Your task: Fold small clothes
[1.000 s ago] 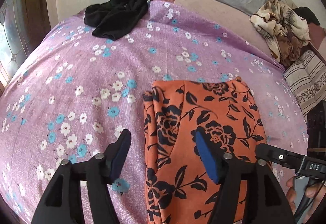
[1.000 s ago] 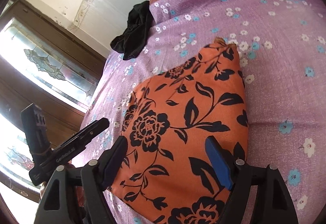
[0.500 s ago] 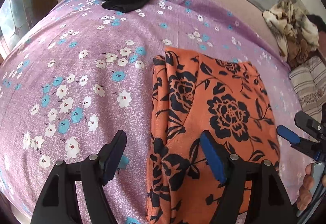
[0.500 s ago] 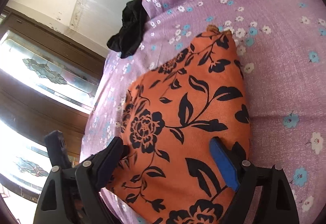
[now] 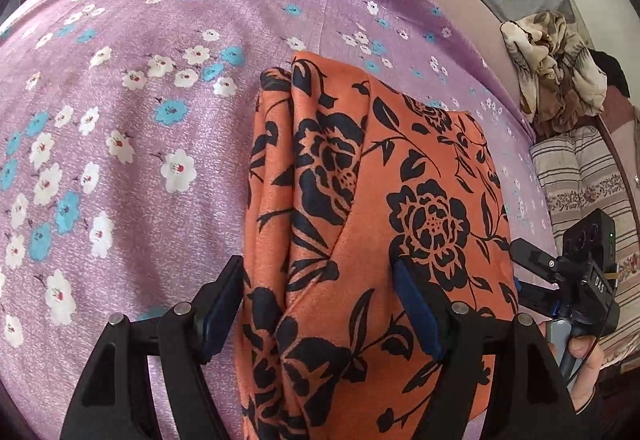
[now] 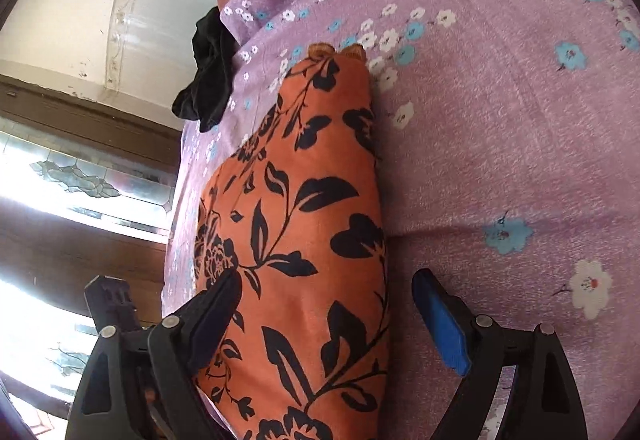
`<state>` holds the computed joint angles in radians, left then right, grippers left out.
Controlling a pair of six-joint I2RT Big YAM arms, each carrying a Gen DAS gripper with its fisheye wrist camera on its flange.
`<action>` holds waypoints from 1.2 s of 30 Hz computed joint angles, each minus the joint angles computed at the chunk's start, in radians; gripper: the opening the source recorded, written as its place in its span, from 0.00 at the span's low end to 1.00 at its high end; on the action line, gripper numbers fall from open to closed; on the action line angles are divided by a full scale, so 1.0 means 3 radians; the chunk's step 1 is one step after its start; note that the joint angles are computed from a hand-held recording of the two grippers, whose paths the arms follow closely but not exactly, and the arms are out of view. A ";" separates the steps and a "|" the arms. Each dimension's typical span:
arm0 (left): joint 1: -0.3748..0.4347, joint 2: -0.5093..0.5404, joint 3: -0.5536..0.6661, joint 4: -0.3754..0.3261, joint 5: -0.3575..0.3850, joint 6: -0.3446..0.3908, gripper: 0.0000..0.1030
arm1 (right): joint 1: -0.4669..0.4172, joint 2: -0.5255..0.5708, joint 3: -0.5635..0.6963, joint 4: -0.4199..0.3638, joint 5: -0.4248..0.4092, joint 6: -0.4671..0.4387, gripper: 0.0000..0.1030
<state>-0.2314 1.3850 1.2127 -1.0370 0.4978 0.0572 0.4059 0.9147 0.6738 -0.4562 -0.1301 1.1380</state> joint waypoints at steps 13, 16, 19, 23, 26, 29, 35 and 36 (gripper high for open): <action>-0.0050 -0.0102 0.0018 -0.0009 -0.0010 0.0117 0.31 | 0.0179 0.0258 0.0348 -0.0357 0.0138 -0.0426 0.39; -0.0137 -0.0224 -0.0002 0.0033 -0.0159 0.0074 0.29 | 0.0189 0.0190 0.0413 -0.0400 0.0156 -0.0517 0.35; -0.0233 -0.0361 0.0004 0.0076 -0.0252 -0.0020 0.29 | 0.0207 0.0106 0.0502 -0.0496 0.0224 -0.0628 0.35; -0.0451 -0.0540 0.0044 0.0157 -0.0444 -0.0179 0.29 | 0.0190 -0.0110 0.0608 -0.0696 0.0338 -0.0790 0.34; -0.0602 -0.0615 0.0119 0.0213 -0.0523 -0.0286 0.29 | 0.0123 -0.0255 0.0711 -0.0864 0.0400 -0.0933 0.34; -0.0747 -0.0621 0.0232 0.0243 -0.0596 -0.0324 0.29 | 0.0021 -0.0382 0.0793 -0.1008 0.0434 -0.1059 0.34; -0.0994 -0.0544 0.0362 0.0343 -0.0707 -0.0395 0.29 | -0.0170 -0.0553 0.0883 -0.1169 0.0453 -0.1238 0.34; -0.1030 -0.0522 0.0377 0.0360 -0.0726 -0.0410 0.29 | -0.0175 -0.0570 0.0888 -0.1184 0.0469 -0.1243 0.34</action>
<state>-0.5403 1.2285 1.3258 -0.9289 0.2799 -0.0658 0.3535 0.7438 0.9401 -0.8115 0.0105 0.7651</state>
